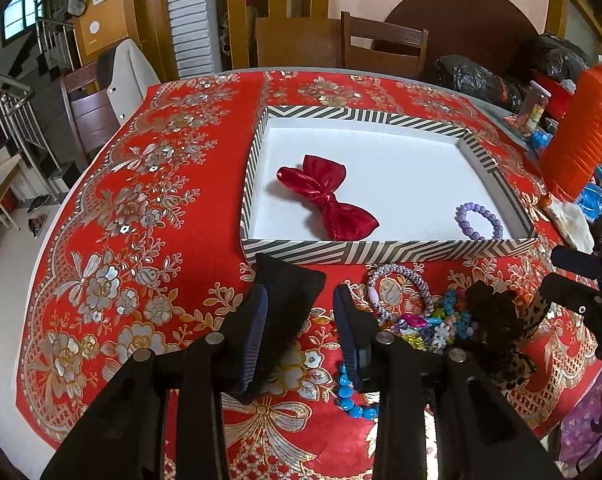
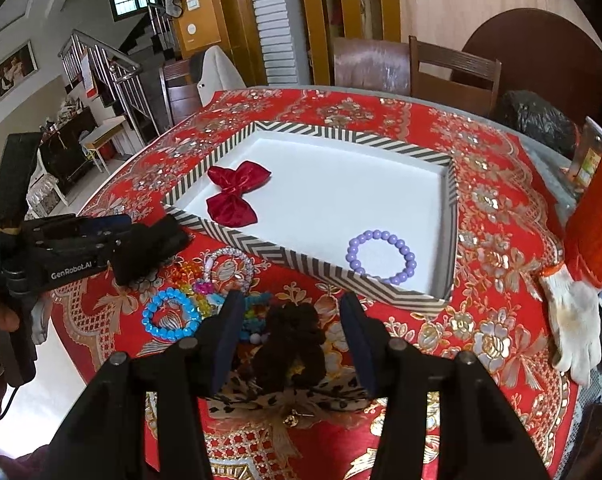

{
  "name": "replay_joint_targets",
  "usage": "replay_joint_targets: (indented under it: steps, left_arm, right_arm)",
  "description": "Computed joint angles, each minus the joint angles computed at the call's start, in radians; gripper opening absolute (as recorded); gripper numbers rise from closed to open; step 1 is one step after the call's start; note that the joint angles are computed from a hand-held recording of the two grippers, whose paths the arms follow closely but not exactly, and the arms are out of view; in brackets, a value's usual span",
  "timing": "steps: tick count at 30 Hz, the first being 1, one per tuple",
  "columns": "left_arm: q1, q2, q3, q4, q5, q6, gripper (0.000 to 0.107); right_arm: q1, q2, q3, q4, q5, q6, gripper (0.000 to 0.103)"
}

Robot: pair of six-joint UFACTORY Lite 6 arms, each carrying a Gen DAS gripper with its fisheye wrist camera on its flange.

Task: Organize jewelry
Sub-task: 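Grasp the black velvet bow with the left tool while the right tool grasps the leopard-print bow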

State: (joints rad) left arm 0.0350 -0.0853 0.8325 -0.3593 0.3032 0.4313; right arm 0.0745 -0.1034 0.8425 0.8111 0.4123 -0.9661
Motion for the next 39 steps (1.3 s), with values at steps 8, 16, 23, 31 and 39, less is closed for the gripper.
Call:
replay_joint_targets:
  steps: [8, 16, 23, 31, 39]
  left_arm:
    - [0.024, 0.023, 0.006, -0.036, 0.005, 0.041, 0.023]
    - [0.169, 0.084, 0.07, -0.327, 0.146, 0.36, 0.023]
    - [0.323, 0.215, 0.179, -0.426, 0.336, 0.475, 0.023]
    - [0.323, 0.334, 0.238, -0.474, 0.396, 0.519, 0.024]
    - [0.235, 0.36, 0.242, -0.414, 0.284, 0.536, 0.035]
  right_arm:
    - [-0.034, 0.02, 0.013, 0.023, 0.014, -0.03, 0.051]
    - [-0.086, 0.034, 0.02, 0.039, 0.035, -0.067, 0.051]
    - [-0.144, 0.122, 0.064, 0.084, 0.102, -0.127, 0.051]
    - [-0.097, 0.216, 0.069, 0.07, 0.056, -0.12, 0.051]
    - [-0.119, 0.236, 0.069, 0.052, 0.081, -0.127, 0.051]
